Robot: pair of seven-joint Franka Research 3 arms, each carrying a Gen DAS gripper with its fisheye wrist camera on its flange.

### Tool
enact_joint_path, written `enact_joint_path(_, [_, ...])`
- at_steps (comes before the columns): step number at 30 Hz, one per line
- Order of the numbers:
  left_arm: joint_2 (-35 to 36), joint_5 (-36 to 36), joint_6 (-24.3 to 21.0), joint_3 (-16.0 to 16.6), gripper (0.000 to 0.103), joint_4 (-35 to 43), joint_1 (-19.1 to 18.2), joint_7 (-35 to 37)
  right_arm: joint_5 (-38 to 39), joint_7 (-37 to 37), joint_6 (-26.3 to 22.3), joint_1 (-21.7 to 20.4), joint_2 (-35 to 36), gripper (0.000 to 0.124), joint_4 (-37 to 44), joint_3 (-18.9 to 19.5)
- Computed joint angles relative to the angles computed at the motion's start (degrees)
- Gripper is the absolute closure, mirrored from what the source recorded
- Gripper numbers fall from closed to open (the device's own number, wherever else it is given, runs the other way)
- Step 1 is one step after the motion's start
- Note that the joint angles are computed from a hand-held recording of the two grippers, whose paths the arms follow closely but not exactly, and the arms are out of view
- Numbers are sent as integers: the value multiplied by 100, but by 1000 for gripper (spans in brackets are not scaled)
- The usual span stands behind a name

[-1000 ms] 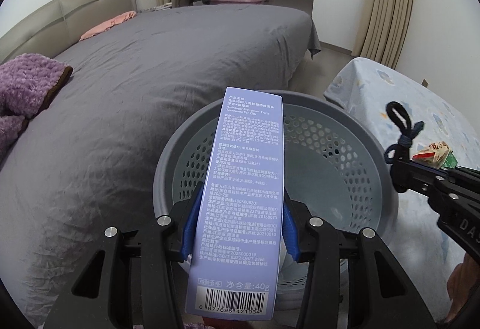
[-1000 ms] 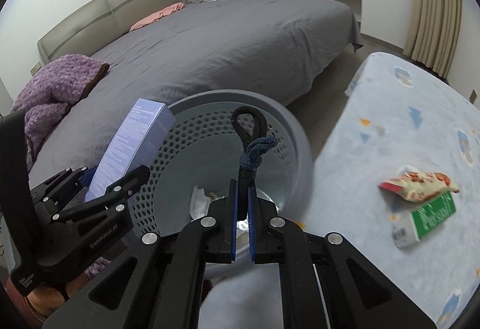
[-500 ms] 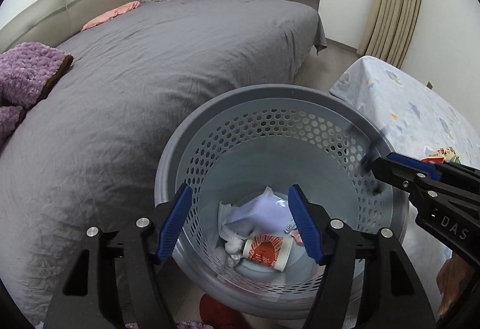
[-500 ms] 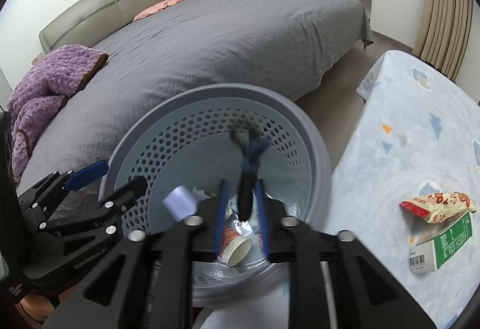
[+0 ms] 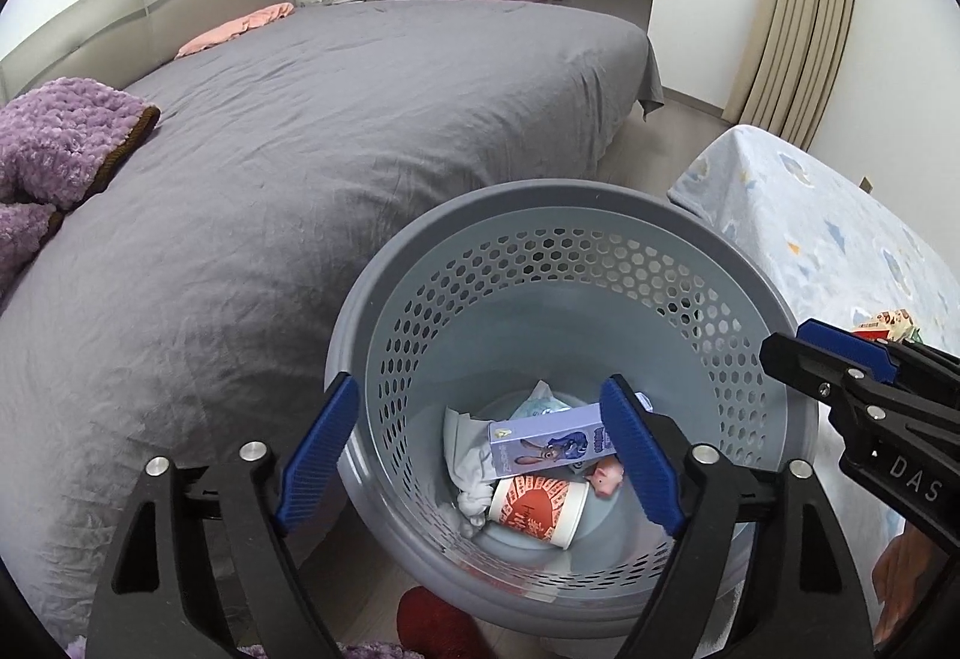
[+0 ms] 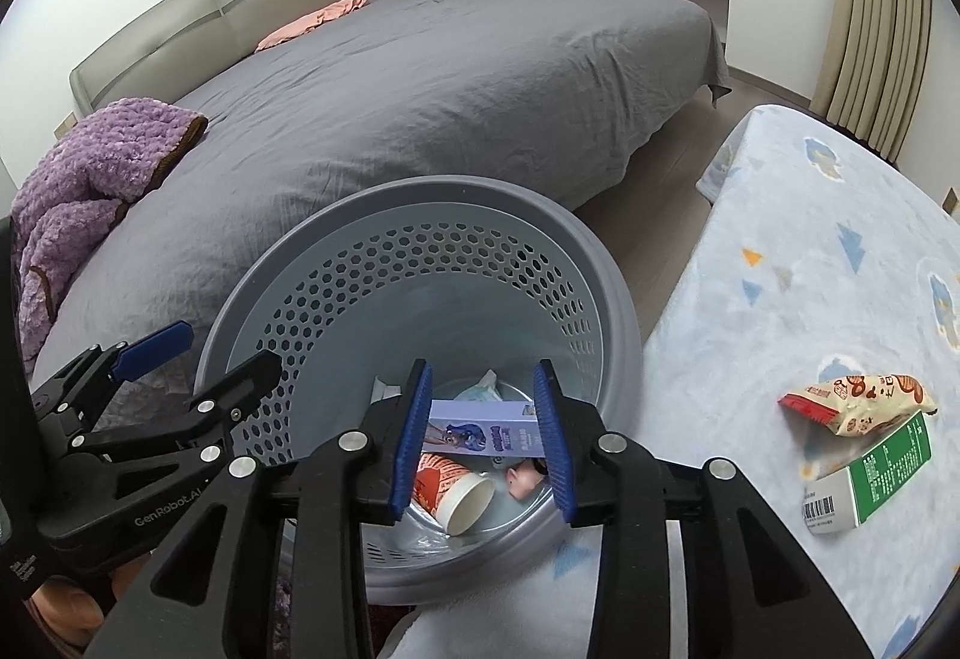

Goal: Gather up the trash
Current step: 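Move the right tool back toward the snack wrapper and green box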

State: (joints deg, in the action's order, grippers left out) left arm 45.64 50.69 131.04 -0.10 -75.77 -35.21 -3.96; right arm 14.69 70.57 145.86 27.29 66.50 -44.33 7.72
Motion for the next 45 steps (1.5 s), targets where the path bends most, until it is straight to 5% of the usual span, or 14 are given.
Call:
enact_joint_path(17, [50, 89, 28, 7, 15, 150, -60, 41, 123, 175, 987, -214, -1089, 78, -1968, -56])
enact_joint_path(29, [527, 8, -25, 86, 13, 1047, -297, 536, 354, 460, 1824, -555, -2066, 78, -3774, -78])
enact_joint_path(38, [1086, -307, -138, 196, 13, 2008, -446, 1018, 202, 1176, 2238, -458, -2295, 77, -4246, -567])
enact_joint_path(45, [1415, -541, -176, 288, 13, 2540, -512, 1329, -131, 1916, 2082, -348, -2000, 77, -3866, -887])
